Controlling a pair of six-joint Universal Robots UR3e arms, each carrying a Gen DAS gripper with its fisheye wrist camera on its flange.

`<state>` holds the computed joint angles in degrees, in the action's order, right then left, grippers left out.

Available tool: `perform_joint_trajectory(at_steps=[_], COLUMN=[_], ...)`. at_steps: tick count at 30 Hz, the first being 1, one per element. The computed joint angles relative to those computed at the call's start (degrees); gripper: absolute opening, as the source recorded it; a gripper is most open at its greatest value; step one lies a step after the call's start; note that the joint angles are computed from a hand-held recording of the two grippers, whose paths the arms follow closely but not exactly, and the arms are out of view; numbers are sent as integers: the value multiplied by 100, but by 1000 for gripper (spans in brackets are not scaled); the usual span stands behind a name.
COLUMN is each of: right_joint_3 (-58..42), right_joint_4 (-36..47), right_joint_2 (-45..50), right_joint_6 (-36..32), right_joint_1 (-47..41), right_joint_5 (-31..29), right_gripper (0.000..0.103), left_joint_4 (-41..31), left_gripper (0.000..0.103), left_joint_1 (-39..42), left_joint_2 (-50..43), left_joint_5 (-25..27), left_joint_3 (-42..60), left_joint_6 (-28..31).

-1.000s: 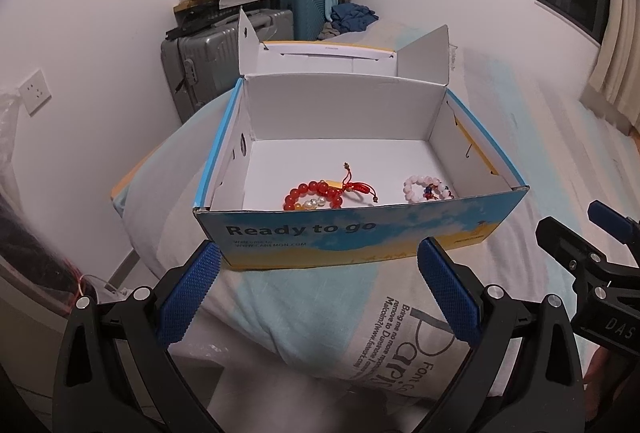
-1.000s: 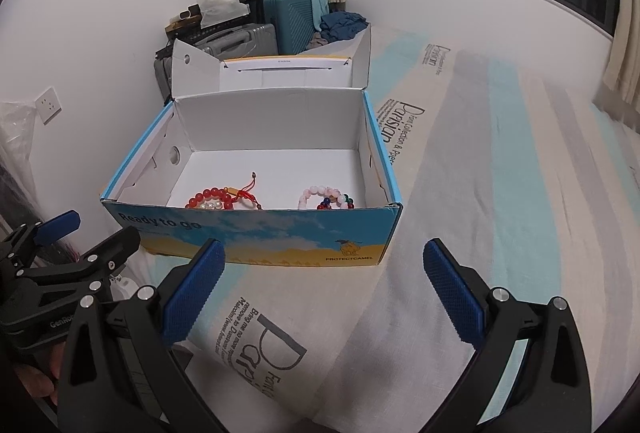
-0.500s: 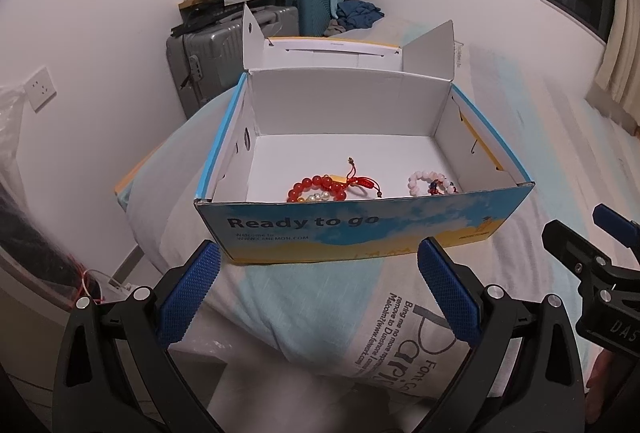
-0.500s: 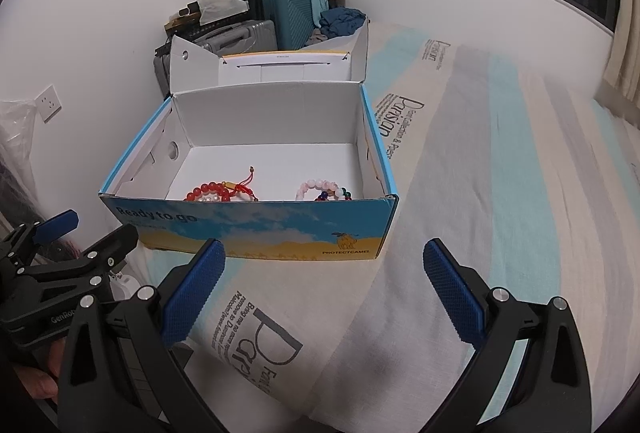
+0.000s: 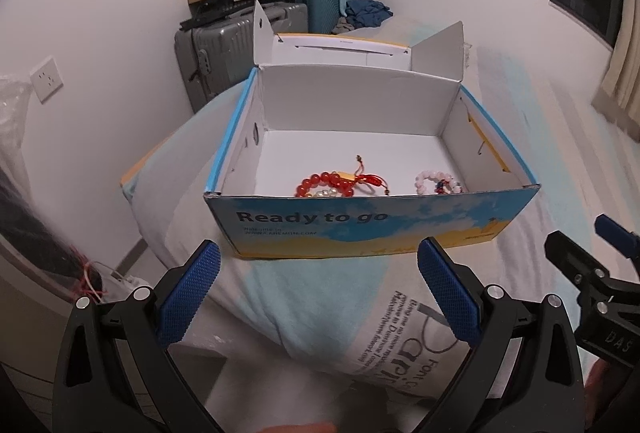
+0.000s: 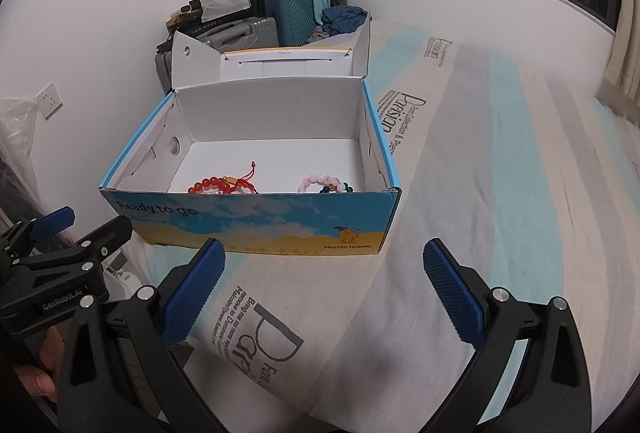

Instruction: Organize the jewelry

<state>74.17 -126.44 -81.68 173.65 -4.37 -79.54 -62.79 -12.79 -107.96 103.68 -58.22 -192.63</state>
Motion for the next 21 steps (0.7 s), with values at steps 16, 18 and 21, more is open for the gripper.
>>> perform_joint_trajectory(at_steps=[16,18,21], right_joint_3=[99,111,110], right_joint_4=[-46,-63,-79], right_joint_2=[-36,-38,-20], right_joint_6=[-2,3,47], right_joint_1=[50,53,83], right_joint_5=[4,-6,-36], right_gripper=[95,95,95], left_joint_4=[153,168,163], left_gripper=[97,95,92], left_joint_1=[-90,-105,-81], left_joint_2=[-19,-29,-14], left_joint_5=[211,206,107], left_joint_3=[-80,-69,-84], left_joint_6=[-17,40,73])
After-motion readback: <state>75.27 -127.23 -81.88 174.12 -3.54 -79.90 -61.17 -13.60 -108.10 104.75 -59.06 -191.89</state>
